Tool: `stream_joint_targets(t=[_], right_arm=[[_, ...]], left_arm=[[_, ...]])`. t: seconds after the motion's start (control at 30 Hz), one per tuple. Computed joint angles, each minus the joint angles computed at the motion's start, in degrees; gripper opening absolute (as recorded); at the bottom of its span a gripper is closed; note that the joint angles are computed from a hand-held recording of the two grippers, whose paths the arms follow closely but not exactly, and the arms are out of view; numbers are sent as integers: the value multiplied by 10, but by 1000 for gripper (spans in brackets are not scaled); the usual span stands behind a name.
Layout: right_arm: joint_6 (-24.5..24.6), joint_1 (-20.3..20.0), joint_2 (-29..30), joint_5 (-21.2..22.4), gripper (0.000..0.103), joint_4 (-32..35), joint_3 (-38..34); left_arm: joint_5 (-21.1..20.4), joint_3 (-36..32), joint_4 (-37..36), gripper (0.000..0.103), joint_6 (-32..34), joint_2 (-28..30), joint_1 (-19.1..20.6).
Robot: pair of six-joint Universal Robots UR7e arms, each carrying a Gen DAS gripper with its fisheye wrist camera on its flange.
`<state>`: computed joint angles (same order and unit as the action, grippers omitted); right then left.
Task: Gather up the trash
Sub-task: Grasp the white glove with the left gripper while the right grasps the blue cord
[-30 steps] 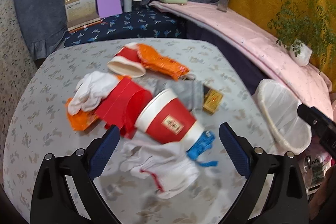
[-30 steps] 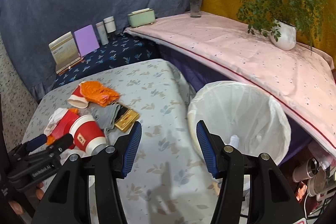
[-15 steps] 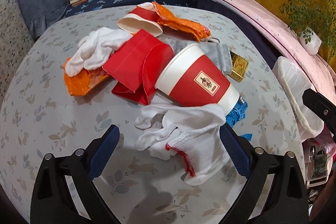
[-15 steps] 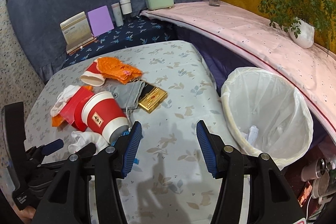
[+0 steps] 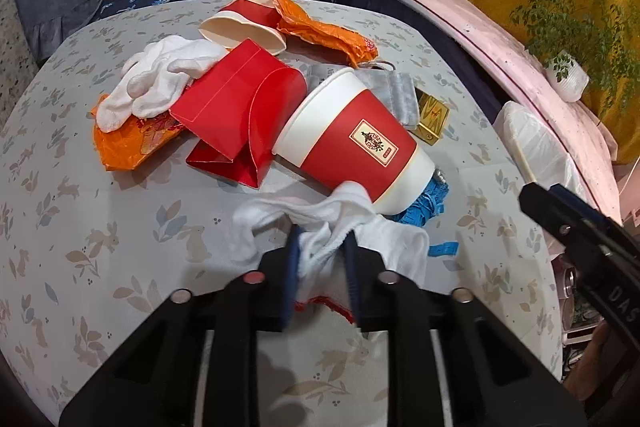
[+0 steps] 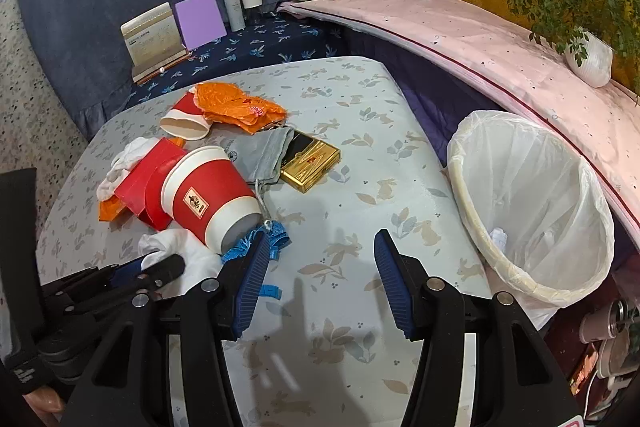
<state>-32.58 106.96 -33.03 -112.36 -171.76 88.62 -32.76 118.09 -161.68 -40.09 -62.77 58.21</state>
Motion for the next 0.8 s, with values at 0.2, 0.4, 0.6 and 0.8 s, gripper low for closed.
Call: stream_joint_targets(t=[0.2, 0.4, 0.6, 0.8], right_arm=[[0, 2, 8, 1, 53, 5, 2], [5, 3, 22, 5, 53, 22, -6], [9, 6, 41, 7, 53, 33, -16], [13, 7, 57, 0, 53, 41, -27]], left_arm=[[17, 21, 3, 13, -20, -26, -15], [46, 36, 31, 13, -52, -56, -26], [61, 40, 57, 13, -72, -72, -26], [60, 38, 58, 13, -70, -73, -20]])
